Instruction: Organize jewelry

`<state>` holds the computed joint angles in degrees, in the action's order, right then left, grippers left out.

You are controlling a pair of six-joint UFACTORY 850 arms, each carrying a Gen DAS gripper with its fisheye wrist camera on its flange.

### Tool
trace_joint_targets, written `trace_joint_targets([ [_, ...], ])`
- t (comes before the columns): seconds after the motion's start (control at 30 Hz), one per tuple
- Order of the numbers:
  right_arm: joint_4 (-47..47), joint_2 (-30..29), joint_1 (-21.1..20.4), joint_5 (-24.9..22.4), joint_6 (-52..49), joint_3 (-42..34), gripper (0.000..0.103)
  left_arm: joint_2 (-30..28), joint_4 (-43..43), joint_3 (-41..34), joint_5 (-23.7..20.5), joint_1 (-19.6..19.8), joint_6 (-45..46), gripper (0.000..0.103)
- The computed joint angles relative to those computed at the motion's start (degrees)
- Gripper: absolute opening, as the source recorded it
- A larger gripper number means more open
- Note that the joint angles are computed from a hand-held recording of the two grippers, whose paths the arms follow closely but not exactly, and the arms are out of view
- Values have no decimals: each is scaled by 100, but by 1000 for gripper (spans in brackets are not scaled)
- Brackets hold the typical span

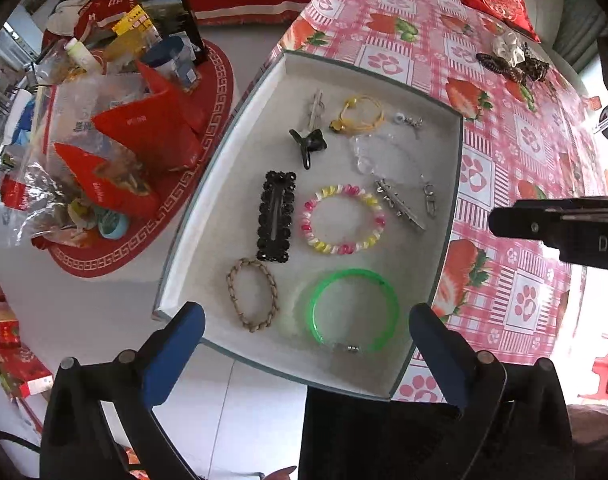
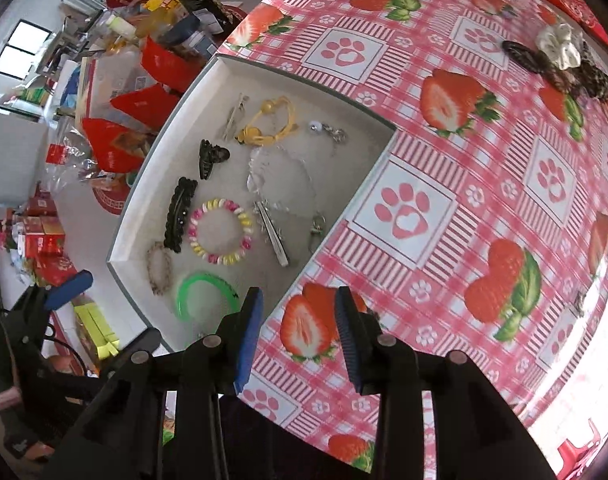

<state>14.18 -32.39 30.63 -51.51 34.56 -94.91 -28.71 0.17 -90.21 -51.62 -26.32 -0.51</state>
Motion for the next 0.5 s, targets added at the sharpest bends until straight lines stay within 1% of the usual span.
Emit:
trace_joint_targets([
  [0.07, -76, 52, 12, -65, 72, 7, 43, 28, 73, -62, -84, -10, -86, 103],
  [0.17, -286, 98, 53, -234, 181, -84, 54, 86, 116, -126, -167, 6, -182, 103],
  [0.2, -346, 102, 69, -279, 185, -133, 57, 99, 135, -141, -161, 3, -223, 103],
  [0.33, -718, 16, 164, -572, 214, -466, 58, 158, 358, -245, -218, 2, -448, 103],
  [0.37, -805, -3, 185, -645, 204, -556, 61, 170, 384, -279, -233, 8, -493, 103],
  [0.4, -902, -38, 212, -733, 194, -678, 68, 159, 388, -335, -266, 13, -514, 103],
  [0.43, -957, -62, 227, -774, 185, -761, 71, 161, 375, -370, -288, 21, -529, 103],
  [0.5, -1045, -98, 257, -839, 172, -910, 72, 164, 366, -460, -330, 40, -569, 103],
])
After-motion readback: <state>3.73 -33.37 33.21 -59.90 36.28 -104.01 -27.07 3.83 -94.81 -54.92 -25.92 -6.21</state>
